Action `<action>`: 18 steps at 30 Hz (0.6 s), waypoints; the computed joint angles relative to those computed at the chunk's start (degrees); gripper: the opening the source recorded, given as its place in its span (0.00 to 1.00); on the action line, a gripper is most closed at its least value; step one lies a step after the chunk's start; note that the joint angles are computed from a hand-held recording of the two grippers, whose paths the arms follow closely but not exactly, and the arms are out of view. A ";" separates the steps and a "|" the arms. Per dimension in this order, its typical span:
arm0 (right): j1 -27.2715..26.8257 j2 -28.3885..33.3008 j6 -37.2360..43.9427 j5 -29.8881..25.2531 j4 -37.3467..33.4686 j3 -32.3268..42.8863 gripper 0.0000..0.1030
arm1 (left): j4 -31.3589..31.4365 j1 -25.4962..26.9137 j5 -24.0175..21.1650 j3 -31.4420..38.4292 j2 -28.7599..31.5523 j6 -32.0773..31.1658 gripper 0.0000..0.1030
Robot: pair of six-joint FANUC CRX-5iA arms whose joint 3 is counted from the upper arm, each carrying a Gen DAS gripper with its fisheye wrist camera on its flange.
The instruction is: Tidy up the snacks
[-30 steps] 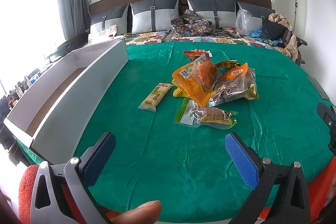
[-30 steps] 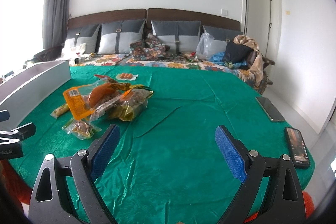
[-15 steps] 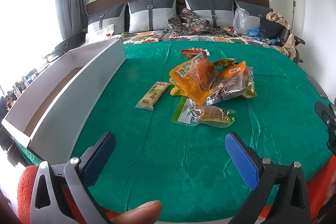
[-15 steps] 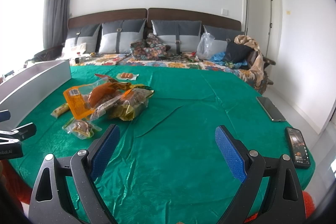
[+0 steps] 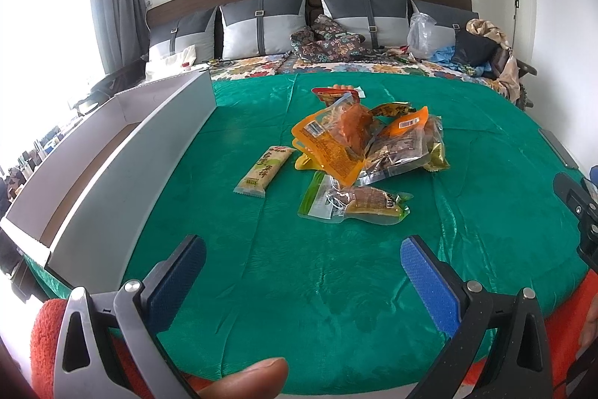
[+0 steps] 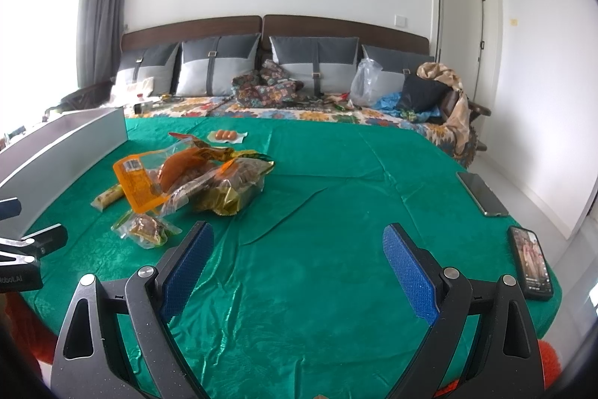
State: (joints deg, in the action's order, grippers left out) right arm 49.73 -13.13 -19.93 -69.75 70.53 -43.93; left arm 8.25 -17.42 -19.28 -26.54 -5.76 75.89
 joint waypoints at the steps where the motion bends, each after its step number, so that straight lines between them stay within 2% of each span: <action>1: 0.00 0.00 0.00 0.00 0.00 0.00 0.91 | -0.10 -0.04 -0.06 0.04 0.00 0.10 1.00; 11: -0.18 -0.18 0.41 0.42 -0.39 0.13 0.91 | 0.85 -0.01 -0.46 0.06 0.46 -1.02 1.00; 15: -0.36 -0.63 0.34 0.69 -0.61 -0.08 0.91 | 1.52 0.79 -2.89 1.02 2.24 -1.62 1.00; 18: -0.38 -1.16 -0.45 0.56 -0.54 -0.48 0.91 | 4.63 1.95 -3.77 0.35 2.54 -3.59 1.00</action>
State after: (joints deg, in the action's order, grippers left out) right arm 49.35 -14.29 -20.37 -69.18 69.98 -44.42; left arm 12.88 -15.48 -23.05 -26.19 -3.22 72.30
